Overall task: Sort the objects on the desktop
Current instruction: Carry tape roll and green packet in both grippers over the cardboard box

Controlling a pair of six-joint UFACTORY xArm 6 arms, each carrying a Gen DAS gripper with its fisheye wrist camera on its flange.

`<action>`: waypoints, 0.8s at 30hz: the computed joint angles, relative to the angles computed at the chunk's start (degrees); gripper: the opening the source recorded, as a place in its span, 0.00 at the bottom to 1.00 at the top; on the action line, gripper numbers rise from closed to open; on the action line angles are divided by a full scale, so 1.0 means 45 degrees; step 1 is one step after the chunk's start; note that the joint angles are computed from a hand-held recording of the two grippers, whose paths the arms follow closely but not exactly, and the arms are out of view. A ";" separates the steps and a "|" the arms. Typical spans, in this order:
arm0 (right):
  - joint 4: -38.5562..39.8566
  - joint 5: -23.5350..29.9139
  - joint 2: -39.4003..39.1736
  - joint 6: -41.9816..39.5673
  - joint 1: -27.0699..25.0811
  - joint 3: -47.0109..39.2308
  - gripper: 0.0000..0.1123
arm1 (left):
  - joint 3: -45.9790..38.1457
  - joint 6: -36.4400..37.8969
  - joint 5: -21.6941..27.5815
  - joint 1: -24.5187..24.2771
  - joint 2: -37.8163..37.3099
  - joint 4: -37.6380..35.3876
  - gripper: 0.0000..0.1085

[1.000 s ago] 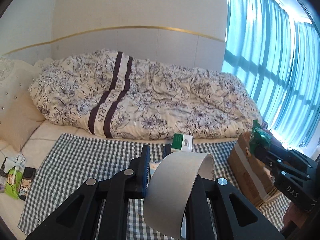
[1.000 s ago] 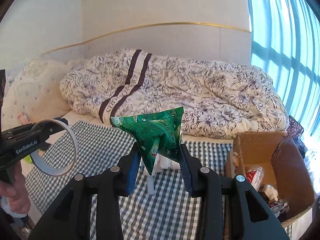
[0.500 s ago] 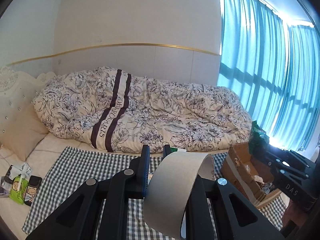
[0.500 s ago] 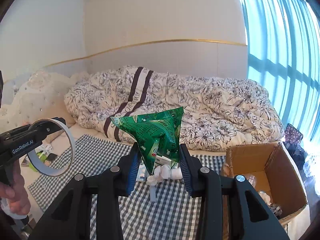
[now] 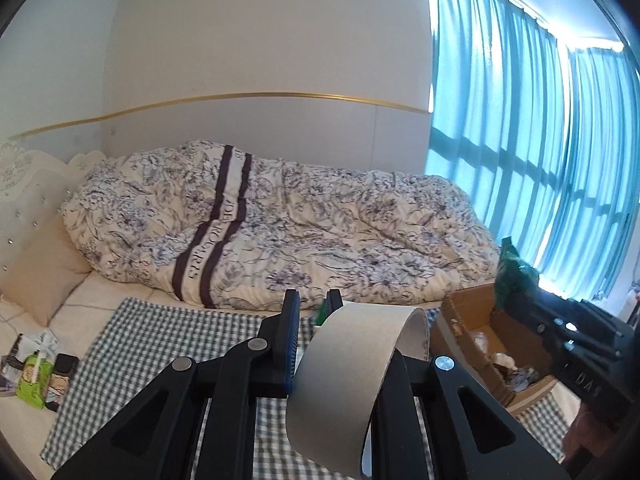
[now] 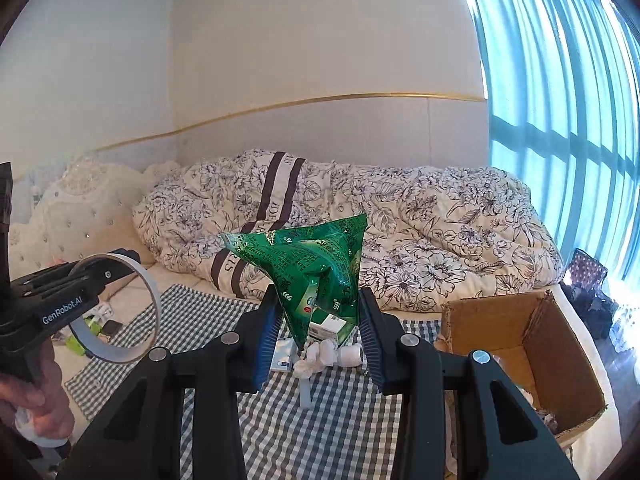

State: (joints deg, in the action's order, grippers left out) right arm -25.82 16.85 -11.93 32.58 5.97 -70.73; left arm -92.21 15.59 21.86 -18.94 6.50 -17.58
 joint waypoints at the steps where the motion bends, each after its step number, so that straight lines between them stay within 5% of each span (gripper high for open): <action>1: 0.0151 -0.0003 -0.0073 -0.0181 -0.0005 0.0089 0.33 | -0.0064 -0.0039 0.0029 -0.0067 0.0031 0.0062 0.13; 24: -0.1662 0.0945 -0.2549 0.2065 -0.2260 0.2136 0.33 | -0.2837 0.0512 0.1176 -0.2209 0.2067 -0.0136 0.13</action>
State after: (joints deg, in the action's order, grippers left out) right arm -33.30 21.10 -23.40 41.87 -4.20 -61.11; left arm -104.97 17.90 27.16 -28.88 15.80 -18.19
